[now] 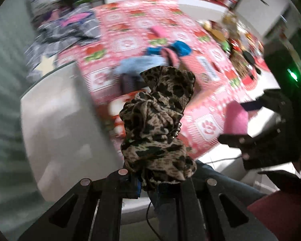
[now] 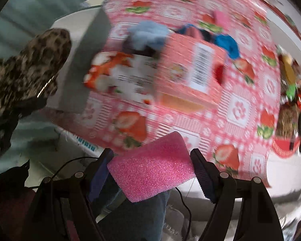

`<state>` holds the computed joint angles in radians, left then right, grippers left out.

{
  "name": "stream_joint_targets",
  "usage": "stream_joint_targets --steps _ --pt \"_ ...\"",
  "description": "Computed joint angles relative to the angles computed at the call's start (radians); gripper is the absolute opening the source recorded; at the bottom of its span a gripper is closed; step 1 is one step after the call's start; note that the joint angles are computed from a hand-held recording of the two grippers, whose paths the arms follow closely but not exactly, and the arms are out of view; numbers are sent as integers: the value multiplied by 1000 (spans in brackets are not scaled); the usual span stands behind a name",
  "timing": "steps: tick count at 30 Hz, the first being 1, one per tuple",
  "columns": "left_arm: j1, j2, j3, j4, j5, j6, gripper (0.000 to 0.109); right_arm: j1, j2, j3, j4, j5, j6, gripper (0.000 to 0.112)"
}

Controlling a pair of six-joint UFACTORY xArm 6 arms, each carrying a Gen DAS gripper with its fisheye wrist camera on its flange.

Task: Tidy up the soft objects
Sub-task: 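Carry the leopard scrunchie and pink sponge over the white box with both tools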

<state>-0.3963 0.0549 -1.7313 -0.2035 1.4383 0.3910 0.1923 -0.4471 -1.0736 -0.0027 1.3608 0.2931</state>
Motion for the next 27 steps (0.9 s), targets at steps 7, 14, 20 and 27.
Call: stream_joint_targets --steps 7,14,20,27 --pt "106 -26 54 31 -55 -114 11 84 124 -139 -11 -1 -53 79" --pt "200 -61 128 63 -97 -194 11 145 268 -300 -33 6 -117 79" --pt "238 -70 151 69 -111 -238 11 181 392 -437 -23 11 -166 79" --pt "255 -59 162 89 -111 -267 11 214 512 -585 -12 20 -211 79"
